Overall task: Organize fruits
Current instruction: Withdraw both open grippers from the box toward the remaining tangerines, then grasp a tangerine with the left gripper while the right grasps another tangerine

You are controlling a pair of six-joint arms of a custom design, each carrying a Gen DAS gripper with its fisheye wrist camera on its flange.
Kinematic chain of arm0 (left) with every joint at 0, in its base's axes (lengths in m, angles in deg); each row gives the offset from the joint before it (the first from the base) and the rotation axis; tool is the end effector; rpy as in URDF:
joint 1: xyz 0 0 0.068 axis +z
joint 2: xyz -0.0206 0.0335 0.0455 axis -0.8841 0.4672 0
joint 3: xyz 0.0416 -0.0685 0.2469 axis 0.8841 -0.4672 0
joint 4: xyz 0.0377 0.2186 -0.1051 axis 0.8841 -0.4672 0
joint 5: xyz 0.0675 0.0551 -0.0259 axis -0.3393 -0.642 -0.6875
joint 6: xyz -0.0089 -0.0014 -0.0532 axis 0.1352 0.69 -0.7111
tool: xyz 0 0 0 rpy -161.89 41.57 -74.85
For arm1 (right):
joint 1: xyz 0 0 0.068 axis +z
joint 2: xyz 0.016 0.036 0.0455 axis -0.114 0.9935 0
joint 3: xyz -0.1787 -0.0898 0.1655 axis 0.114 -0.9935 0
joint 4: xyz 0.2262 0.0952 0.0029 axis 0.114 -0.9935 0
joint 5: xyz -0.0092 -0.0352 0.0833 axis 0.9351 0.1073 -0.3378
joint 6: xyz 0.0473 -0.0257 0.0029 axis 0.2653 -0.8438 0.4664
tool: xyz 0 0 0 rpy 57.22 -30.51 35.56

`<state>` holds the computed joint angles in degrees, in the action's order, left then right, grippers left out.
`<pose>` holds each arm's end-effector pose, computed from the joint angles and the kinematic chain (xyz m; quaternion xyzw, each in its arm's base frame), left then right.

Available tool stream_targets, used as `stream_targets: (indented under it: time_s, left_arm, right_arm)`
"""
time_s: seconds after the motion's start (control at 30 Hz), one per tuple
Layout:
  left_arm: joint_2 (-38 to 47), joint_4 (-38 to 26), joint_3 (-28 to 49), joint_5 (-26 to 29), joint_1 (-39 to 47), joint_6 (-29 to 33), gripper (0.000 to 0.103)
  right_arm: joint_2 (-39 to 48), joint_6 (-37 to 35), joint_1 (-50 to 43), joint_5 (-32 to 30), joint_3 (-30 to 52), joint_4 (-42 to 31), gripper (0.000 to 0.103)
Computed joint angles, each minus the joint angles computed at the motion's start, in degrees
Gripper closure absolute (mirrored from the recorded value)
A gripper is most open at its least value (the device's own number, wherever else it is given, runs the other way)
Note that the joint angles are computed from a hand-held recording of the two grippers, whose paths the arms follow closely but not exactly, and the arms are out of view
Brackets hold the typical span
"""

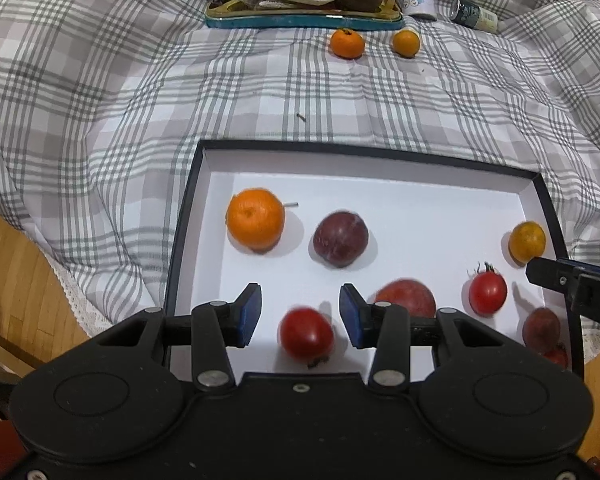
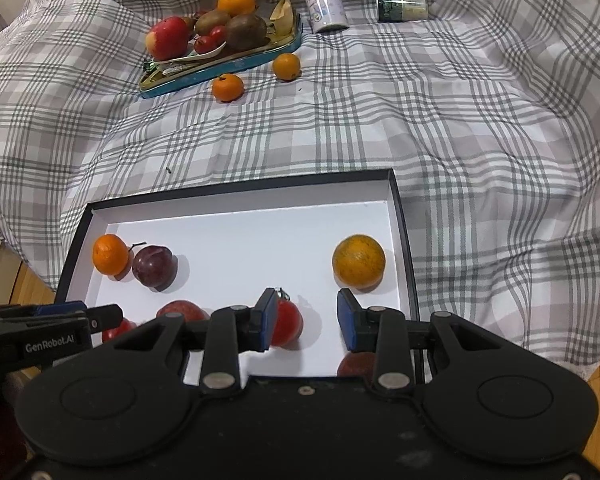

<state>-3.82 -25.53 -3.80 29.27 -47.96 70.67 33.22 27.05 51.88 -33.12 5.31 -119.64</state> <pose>0.2030 0.0401 0.1493 0.2352 0.9478 -0.0655 0.2053 0.1115 0.1502 0.1441 0.2435 0.9352 0.0278 0.2555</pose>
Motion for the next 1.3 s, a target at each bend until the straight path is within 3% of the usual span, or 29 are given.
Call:
stream_targets:
  time_s: [0.6, 1.07, 1.3]
  left_arm:
    - [13.3, 6.0, 13.5, -4.0, -11.7, -13.1, 0.052]
    - [27.2, 6.1, 27.8, -7.0, -18.9, -17.3, 0.052]
    - [34.4, 10.4, 34.7, -4.2, -22.0, -19.5, 0.052]
  right_arm:
    - [3.0, -21.3, -18.6, -2.6, 2.6, 11.5, 0.067]
    - [12.3, -36.6, -33.7, -7.8, 7.0, 21.4, 0.067]
    - [18.1, -42.7, -40.5, -10.4, 10.1, 26.4, 0.067]
